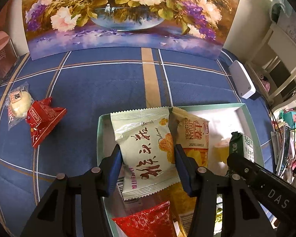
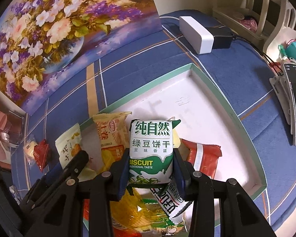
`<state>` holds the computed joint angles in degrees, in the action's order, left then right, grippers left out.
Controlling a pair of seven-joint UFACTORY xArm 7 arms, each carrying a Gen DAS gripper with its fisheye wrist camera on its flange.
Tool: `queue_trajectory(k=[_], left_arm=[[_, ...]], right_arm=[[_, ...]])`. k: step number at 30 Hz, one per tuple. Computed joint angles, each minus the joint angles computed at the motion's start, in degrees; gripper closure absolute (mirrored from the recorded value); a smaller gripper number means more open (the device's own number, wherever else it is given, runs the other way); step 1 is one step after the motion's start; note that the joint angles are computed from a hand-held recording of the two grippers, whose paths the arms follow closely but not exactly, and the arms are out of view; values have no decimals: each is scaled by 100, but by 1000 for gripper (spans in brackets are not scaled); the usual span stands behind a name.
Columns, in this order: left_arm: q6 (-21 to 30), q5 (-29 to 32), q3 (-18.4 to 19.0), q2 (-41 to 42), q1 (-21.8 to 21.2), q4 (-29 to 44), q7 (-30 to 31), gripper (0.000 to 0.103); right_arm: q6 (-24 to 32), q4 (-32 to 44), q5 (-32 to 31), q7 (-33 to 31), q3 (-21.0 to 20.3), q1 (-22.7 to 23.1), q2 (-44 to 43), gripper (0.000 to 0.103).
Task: Organize snacks
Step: 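Carry both packs into the white tray and open both tools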
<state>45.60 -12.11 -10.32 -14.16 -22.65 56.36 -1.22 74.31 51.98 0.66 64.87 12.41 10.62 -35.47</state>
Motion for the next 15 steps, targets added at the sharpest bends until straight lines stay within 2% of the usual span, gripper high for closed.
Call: queue_trajectory(k=[6, 10, 15], left_arm=[[112, 4, 3, 38, 9, 49, -23, 49], [280, 17, 1, 80, 14, 149, -27, 43], [435, -24, 25, 60, 28, 223, -32, 40]], right_arm=[[116, 85, -3, -77, -23, 17, 77, 59], [427, 288, 19, -170, -44, 38, 233, 49], [541, 346, 28, -186, -54, 40, 213, 47]])
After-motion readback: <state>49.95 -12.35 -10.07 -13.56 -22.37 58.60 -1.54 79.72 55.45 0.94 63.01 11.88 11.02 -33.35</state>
